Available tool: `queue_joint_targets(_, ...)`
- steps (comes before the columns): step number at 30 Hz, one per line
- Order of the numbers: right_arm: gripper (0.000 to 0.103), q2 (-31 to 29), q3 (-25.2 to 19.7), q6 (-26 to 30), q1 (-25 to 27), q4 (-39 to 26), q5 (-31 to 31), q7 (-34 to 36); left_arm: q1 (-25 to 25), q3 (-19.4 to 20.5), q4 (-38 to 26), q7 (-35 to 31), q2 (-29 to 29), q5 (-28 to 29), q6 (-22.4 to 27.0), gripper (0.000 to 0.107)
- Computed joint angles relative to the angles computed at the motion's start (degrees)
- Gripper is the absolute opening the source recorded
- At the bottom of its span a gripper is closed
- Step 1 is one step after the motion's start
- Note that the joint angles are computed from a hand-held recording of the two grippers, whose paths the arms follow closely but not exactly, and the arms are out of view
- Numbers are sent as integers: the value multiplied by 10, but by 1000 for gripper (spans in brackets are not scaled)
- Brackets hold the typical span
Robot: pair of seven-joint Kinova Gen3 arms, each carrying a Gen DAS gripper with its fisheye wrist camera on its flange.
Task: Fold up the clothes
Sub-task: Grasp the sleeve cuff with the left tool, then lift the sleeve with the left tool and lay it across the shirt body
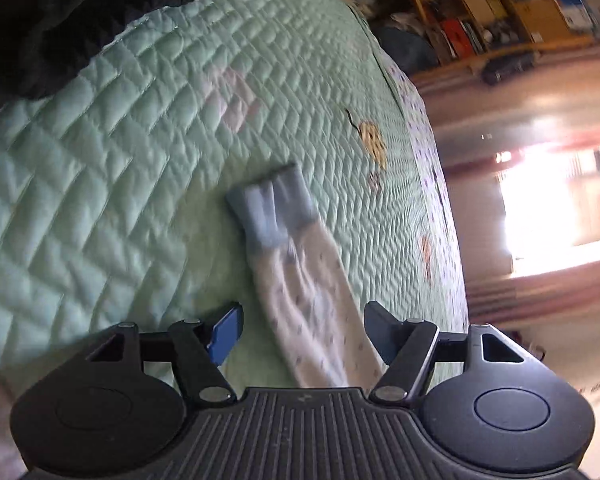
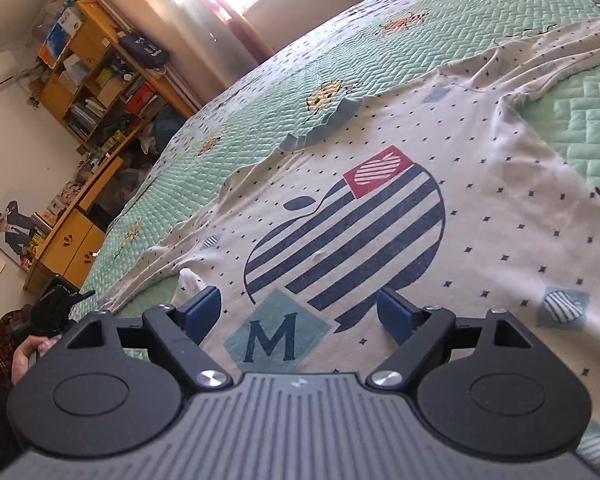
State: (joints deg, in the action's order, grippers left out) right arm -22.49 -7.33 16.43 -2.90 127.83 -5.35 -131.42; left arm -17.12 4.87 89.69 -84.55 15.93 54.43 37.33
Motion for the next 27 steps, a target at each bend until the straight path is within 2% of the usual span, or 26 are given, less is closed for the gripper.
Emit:
queue_joint_targets(2, 86, 4, 0, 0, -2, 0, 2, 2, 2, 2, -2, -2, 7, 7, -18, 65)
queue_joint_targets(3, 86, 5, 0, 0, -3, 0, 2, 3, 6, 1, -6, 2, 10, 0, -24, 53)
queue_joint_targets(4, 86, 5, 0, -2, -3, 2, 2, 3, 17, -9, -13, 7, 16, -10, -22, 33)
queue_joint_targets(6, 86, 6, -1, -5, -2, 5, 3, 2, 13, -9, -13, -6, 28, -1, -20, 4)
queue_joint_targets(9, 86, 4, -6, 4, 3, 0, 7, 1, -42, 49, 19, -55, 36, 64, -49, 4)
queue_joint_targets(10, 86, 5, -7, 6, 4, -2, 8, 1, -45, 55, 24, -72, 37, 78, -56, 4)
queue_joint_targets(13, 86, 7, -8, 9, 5, -4, 11, 0, -18, 29, 31, -83, 32, 89, -71, 6)
queue_joint_targets(15, 86, 8, -9, 10, 5, -4, 14, 0, -28, 51, 41, -109, 33, 110, -92, 6)
queue_joint_targets(17, 86, 8, -10, 13, 5, -6, 16, 1, -41, 71, 41, -109, 34, 100, -101, 6)
queue_joint_targets(19, 86, 8, -3, 17, -2, -7, 15, 6, -14, 49, 32, -82, 25, 57, -110, 3)
queue_joint_targets(22, 86, 4, 12, 19, -13, -7, 7, 12, 58, -18, 18, -28, -4, -13, -122, 3)
queue_joint_targets(25, 86, -4, 23, 16, -19, -2, -1, 19, 138, -94, -31, 39, -12, -83, -102, 3)
queue_joint_targets(27, 86, -13, 32, 14, -23, 2, -7, 24, 167, -112, -75, 66, -9, -127, -81, 3)
